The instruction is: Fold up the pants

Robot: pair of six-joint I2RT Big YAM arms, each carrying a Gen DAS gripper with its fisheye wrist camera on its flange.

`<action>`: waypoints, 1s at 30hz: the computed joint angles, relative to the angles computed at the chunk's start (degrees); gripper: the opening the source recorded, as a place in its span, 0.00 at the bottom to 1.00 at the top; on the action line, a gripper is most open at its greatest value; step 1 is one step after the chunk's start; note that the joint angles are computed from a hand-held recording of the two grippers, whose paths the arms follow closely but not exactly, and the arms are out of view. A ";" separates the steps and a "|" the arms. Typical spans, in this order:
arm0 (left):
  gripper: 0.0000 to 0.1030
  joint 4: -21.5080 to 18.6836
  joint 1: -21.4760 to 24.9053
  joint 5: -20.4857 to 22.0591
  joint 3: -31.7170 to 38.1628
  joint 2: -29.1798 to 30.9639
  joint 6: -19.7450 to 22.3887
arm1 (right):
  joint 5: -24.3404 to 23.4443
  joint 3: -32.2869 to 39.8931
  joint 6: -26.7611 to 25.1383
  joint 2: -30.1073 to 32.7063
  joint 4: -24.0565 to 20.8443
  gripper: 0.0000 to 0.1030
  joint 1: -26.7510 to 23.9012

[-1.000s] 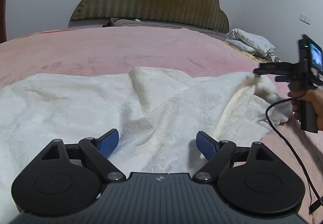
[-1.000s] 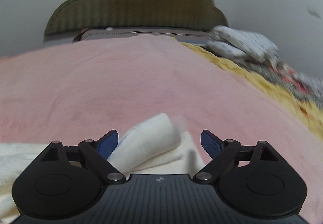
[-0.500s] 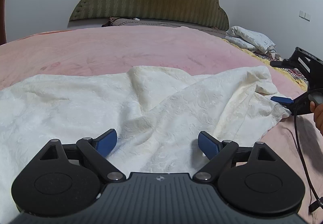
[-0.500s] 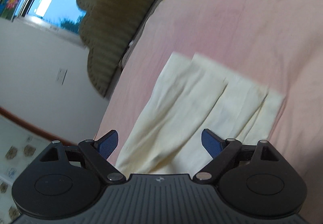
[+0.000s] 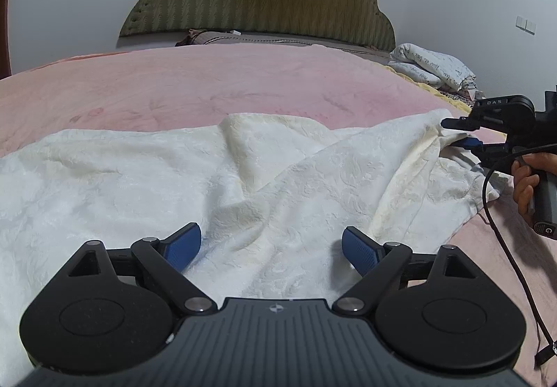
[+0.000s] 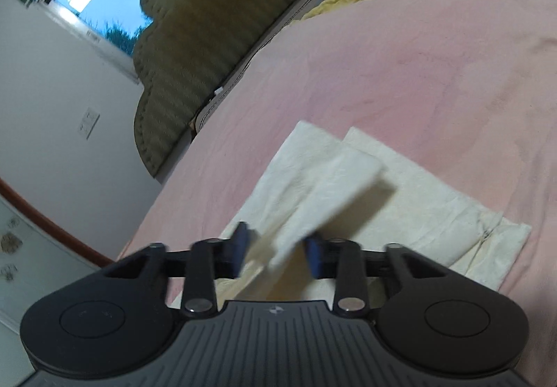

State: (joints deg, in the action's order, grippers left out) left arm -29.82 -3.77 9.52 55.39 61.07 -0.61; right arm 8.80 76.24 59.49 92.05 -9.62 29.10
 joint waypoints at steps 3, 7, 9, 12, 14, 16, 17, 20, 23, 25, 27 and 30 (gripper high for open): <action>0.87 0.15 -0.45 -1.45 -0.05 -0.23 0.18 | 0.08 -1.32 -0.83 -0.89 1.99 0.12 -0.18; 0.87 4.14 -4.28 -7.22 -1.06 -2.86 2.78 | 0.19 -4.18 -4.51 -4.29 6.41 0.09 -0.01; 0.88 3.85 -6.36 -5.85 0.25 -2.75 5.03 | -1.05 -4.24 -5.81 -5.46 7.98 0.09 -0.13; 0.88 3.02 -10.90 -4.85 2.50 -1.15 10.60 | -3.18 -3.33 -7.61 -6.31 8.61 0.09 -0.44; 0.88 3.78 -14.55 -7.48 3.02 0.18 16.47 | -4.31 -2.77 -8.10 -6.46 8.81 0.09 -0.51; 0.81 7.07 -17.88 -13.79 2.31 1.69 21.01 | -5.46 -2.97 -8.01 -6.94 9.36 0.09 -0.61; 0.69 8.63 -18.54 -15.51 1.84 2.48 22.68 | -5.70 -3.25 -8.17 -7.23 9.59 0.09 -0.64; 0.33 4.91 -18.06 -16.78 4.41 6.09 21.43 | -7.15 -2.32 -8.33 -6.75 8.18 0.09 -1.41; 0.15 -0.09 -13.41 -9.87 8.12 8.57 12.25 | -12.75 3.10 -7.59 -2.97 3.34 0.09 -3.27; 0.12 0.40 -11.50 -9.96 10.19 9.53 8.19 | -15.16 8.37 -8.50 0.10 -0.65 0.09 -4.02; 0.11 8.85 -11.35 -16.18 8.75 7.93 7.12 | -14.95 10.07 -10.51 0.69 2.57 0.09 -3.66; 0.13 19.70 -10.21 -17.76 6.16 5.00 4.46 | -12.83 5.56 -18.59 -2.24 18.09 0.09 -1.93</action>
